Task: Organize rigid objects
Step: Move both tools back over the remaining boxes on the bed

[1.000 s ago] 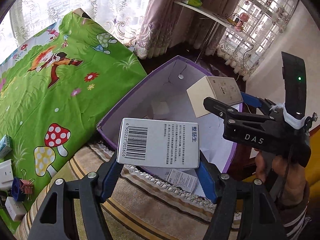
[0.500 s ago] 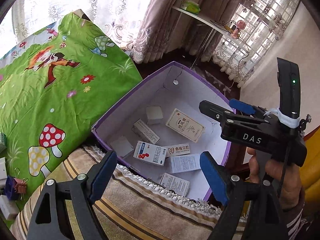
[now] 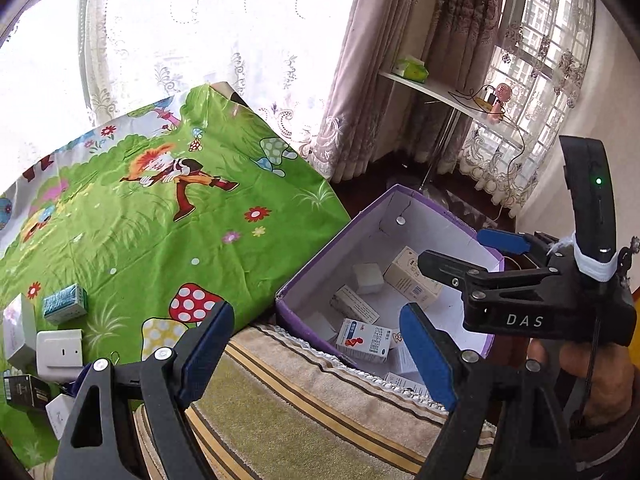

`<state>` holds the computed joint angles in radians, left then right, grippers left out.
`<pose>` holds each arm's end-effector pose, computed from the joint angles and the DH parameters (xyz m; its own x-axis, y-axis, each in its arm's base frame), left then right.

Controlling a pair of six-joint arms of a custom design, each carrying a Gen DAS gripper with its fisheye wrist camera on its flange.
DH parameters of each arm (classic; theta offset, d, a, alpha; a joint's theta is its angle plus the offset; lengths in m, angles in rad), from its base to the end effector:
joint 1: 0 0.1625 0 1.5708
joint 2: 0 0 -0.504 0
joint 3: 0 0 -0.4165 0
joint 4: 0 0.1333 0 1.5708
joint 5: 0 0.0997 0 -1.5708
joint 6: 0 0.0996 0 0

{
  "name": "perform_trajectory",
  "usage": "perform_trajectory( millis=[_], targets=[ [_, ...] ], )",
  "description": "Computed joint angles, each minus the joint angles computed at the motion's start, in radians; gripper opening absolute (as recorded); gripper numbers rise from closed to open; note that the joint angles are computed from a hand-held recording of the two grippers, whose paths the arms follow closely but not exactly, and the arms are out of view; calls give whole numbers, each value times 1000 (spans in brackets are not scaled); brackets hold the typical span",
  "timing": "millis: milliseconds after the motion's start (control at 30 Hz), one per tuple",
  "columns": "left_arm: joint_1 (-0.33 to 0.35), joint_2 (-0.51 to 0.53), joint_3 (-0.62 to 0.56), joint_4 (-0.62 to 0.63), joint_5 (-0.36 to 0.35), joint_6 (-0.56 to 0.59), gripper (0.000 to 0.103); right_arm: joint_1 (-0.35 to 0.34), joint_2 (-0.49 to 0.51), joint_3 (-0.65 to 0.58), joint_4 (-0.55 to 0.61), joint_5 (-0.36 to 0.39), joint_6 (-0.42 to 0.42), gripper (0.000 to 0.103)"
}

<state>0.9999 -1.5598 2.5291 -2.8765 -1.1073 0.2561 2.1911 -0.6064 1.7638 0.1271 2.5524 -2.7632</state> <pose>-0.0475 -0.4030 0.2719 -0.6760 0.5487 -0.4919 0.7043 0.6774 -0.2124 0.3326 -0.3787 -0.0129 -0.7530 0.1657 0.6368 -0.3007 0.7741 -0.5571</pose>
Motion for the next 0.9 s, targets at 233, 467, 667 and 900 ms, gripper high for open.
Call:
perform_trajectory(
  millis=[233,467,667,900],
  targets=[
    [55,-56,-17,-20,16,4,86,35,40,-69,52,-22,-25,100],
    [150,-119,-47,-26,11,14,86,62,96,-145,103,-54,-57,100],
    [249,-166,-90,-14,11,14,86,83,148,-214,143,-94,-91,100],
    [341,-211,-136,9,5,26,86,106,214,-299,201,-134,-124,100]
  ],
)
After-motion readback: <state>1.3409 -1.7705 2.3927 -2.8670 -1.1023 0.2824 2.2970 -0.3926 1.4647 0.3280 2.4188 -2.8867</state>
